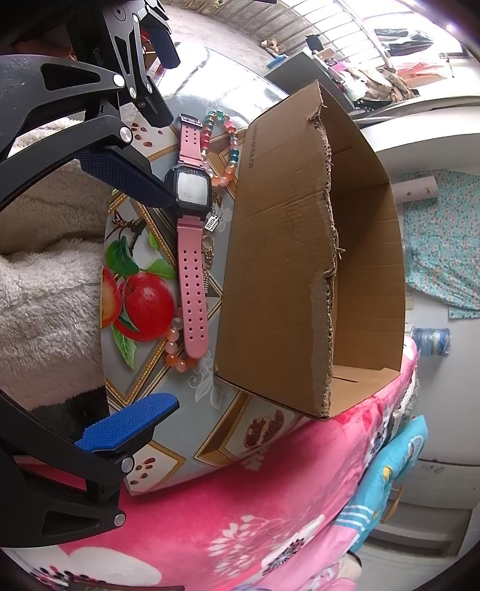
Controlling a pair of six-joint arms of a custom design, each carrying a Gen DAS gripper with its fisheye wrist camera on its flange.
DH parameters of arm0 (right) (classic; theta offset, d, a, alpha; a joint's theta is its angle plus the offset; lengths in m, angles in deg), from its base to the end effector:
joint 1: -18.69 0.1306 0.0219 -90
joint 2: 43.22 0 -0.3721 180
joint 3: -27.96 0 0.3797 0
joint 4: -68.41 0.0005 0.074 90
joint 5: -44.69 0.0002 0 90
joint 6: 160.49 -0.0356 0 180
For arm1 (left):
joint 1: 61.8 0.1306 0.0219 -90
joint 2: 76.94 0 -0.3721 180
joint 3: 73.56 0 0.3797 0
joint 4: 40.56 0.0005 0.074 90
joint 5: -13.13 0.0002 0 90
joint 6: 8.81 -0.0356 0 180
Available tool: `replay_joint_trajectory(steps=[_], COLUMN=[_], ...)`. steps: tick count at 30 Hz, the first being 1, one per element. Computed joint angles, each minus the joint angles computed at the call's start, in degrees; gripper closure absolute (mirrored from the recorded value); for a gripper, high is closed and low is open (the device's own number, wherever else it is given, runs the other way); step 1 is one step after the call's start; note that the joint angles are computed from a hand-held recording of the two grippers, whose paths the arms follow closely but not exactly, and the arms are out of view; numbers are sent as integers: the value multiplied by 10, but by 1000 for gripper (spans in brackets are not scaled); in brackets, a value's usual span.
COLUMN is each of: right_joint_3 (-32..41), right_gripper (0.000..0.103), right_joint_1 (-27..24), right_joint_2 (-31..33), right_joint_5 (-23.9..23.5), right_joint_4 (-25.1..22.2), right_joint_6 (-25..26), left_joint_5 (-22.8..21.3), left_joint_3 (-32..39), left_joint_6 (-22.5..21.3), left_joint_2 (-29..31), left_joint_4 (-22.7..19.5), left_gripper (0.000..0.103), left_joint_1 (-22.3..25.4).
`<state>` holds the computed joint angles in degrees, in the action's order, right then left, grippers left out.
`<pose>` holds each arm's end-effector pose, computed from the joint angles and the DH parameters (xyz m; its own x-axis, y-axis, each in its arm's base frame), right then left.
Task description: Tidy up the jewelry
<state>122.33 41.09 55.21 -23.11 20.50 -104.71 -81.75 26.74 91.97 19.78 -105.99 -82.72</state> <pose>0.4869 0.1856 0.3874 -0.6796 0.2831 -0.6768 0.2958 0.9500 0.1004 0.4641 -0.1747 0.4272 -0.8686 0.1325 -0.4775 0.1586 0.9872 -0.0146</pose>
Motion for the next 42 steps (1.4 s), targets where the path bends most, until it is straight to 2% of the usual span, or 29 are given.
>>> replay_joint_trajectory(steps=[42], right_joint_3=[-5], right_gripper=[7], right_joint_1=[-3], right_joint_2=[-6], right_joint_5=[2], right_joint_4=[2], right_joint_6=[1], left_joint_5=[-8], left_joint_3=[-7], left_joint_6=[2], left_joint_2=[-5], left_joint_4=[5], left_gripper=[6], left_joint_1=[-3])
